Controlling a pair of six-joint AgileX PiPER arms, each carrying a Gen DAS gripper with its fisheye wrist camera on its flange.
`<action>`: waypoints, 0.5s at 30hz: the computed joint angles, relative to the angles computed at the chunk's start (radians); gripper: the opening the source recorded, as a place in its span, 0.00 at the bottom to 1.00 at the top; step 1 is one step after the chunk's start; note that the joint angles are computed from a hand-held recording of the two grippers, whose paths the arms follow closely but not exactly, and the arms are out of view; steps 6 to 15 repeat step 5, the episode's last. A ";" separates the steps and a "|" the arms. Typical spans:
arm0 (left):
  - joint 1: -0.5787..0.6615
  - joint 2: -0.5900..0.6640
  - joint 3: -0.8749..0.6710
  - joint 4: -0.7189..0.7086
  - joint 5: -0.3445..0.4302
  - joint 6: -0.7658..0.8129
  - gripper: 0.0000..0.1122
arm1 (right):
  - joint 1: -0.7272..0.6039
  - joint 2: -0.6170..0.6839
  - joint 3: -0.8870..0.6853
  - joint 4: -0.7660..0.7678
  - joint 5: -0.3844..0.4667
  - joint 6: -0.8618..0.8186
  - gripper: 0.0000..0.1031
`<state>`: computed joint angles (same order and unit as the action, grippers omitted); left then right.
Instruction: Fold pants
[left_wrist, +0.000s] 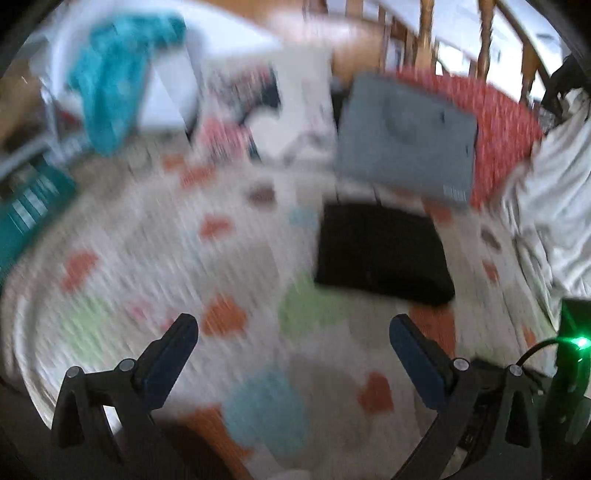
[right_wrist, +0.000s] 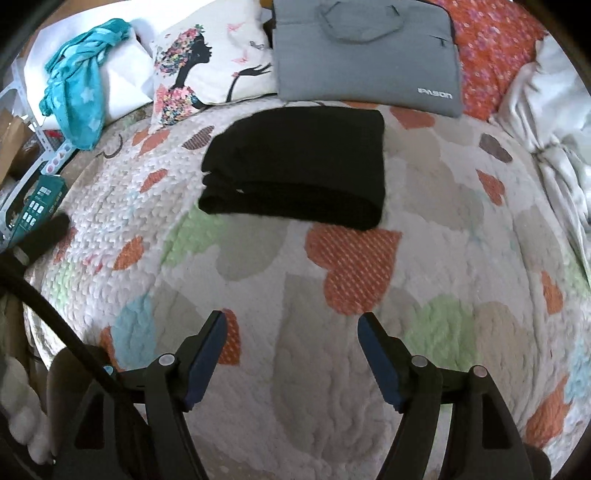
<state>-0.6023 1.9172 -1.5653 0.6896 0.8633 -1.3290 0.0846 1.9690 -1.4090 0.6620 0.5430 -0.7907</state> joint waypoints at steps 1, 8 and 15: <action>0.009 0.011 -0.006 -0.054 -0.010 0.033 0.92 | -0.004 0.000 0.009 0.001 -0.004 -0.005 0.75; 0.016 0.046 -0.025 -0.179 -0.008 0.104 0.92 | -0.018 0.006 0.019 0.016 0.001 -0.023 0.75; 0.016 0.046 -0.025 -0.179 -0.008 0.104 0.92 | -0.018 0.006 0.019 0.016 0.001 -0.023 0.75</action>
